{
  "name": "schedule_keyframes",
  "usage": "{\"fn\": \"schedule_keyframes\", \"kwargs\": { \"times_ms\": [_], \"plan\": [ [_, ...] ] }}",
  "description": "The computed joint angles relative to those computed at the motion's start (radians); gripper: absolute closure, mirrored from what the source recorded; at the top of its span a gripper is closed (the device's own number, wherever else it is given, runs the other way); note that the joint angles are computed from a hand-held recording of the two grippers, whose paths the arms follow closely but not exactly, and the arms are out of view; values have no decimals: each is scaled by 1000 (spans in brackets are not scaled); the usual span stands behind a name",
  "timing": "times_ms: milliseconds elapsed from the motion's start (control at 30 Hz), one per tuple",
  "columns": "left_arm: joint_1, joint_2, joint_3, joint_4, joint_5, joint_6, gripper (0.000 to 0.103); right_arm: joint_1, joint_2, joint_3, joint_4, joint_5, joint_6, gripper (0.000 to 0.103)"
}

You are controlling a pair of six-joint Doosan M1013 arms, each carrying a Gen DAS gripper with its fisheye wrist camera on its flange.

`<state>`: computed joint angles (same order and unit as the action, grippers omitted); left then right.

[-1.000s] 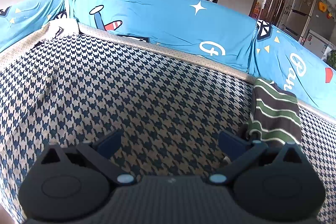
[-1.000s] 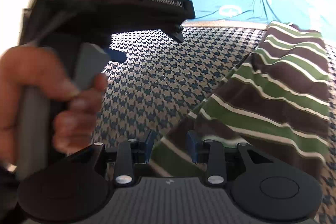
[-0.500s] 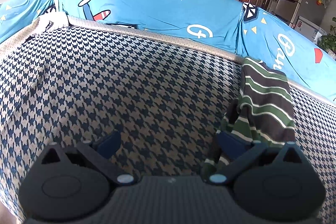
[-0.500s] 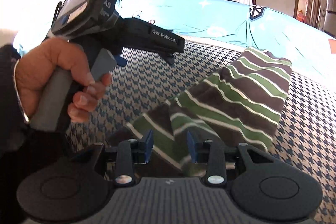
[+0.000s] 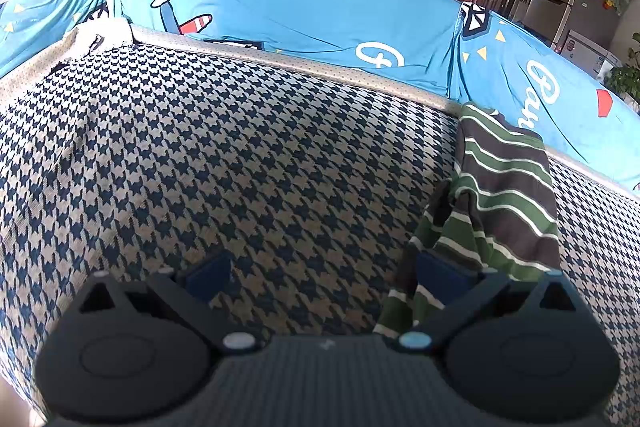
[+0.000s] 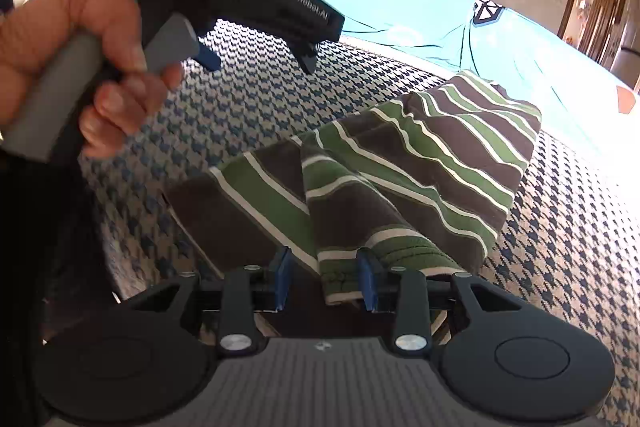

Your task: Fold clothes

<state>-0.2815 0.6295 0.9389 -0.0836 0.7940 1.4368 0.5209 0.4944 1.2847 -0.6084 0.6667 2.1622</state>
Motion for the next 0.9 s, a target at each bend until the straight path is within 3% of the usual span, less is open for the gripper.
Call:
{"fn": "schedule_keyframes", "kwargs": {
  "times_ms": [367,467,567,667,900],
  "plan": [
    [-3,0,1,6,-6,-8,0,-15,-3,23,-9,-50,72,74],
    [-2,-1,3,10,-9,-13,0,-23,-5,26,10,-63,93,79],
    [-2,-3,6,12,-13,-17,0,-26,-2,12,34,-41,104,93],
    [0,-6,11,15,-21,-26,0,-36,-5,-5,119,-25,93,97],
    [3,-14,22,31,-44,-52,0,-48,-21,-11,335,-94,-1,97]
  ]
}}
